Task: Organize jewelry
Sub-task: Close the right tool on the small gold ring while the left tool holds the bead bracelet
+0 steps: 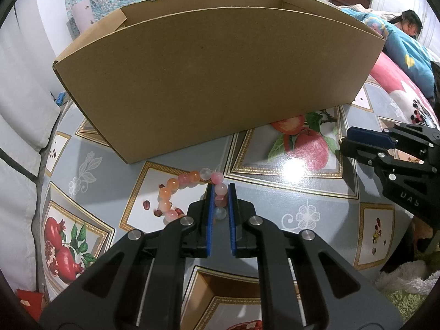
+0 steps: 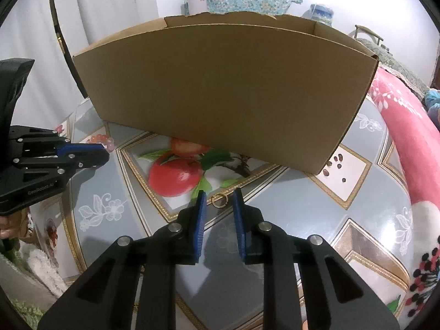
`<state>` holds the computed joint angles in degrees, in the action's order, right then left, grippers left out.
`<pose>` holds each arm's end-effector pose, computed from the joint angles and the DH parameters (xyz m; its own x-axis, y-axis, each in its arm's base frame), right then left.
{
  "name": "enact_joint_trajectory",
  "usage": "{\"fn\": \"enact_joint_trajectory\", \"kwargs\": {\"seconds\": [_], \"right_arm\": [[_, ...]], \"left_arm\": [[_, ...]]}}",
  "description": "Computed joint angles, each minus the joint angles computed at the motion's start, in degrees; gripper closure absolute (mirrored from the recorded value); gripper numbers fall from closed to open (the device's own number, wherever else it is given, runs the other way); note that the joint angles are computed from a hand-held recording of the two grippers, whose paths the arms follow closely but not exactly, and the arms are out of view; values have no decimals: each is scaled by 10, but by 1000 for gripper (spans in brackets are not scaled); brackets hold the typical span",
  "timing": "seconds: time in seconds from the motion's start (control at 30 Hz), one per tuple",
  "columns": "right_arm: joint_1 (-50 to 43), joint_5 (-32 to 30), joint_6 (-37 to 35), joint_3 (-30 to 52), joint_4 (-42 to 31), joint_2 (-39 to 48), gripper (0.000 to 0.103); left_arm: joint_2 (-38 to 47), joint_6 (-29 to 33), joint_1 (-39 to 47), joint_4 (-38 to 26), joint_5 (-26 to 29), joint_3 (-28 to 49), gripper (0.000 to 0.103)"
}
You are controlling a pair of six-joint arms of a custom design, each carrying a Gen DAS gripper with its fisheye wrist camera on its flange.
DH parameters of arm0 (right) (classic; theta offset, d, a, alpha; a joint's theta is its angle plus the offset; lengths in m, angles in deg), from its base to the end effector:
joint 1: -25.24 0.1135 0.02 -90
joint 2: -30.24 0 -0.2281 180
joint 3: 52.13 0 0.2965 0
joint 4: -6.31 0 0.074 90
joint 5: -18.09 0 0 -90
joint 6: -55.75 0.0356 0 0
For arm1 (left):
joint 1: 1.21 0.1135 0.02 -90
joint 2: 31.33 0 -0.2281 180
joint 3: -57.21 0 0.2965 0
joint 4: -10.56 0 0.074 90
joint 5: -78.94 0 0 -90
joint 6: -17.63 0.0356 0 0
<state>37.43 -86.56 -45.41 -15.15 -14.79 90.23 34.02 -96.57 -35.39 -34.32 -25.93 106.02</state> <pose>0.2490 0.0630 0.1196 -0.5936 -0.3198 -0.7385 -0.5062 0.8617 0.0337 0.2210 -0.1390 0.1412 -0.8436 0.0940 -0.5287 0.1048 0.9944 0.0095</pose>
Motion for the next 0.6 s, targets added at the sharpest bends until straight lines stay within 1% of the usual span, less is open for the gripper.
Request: {"fn": "enact_joint_trajectory", "kwargs": {"seconds": [0.1,0.13,0.17,0.3,0.6], "right_arm": [[-1,-3,1,7,-4,7,86],[-3,-6,0,8,-7,6,92],[-5,-13,-1,12,-12,10,93],[-7,-16,-4,13,-13,10,93],[-34,-53,-1,16,-17,17,93]], "left_arm": [[2,-4,-2,-3,-1,2,94],[3,-7,-3,-7,-2,5,94],[5,-8,-3,-8,-2,7,94],[25,-14,-2,-21,-5,27,94],[78,-26,4,-47,0,82,94]]}}
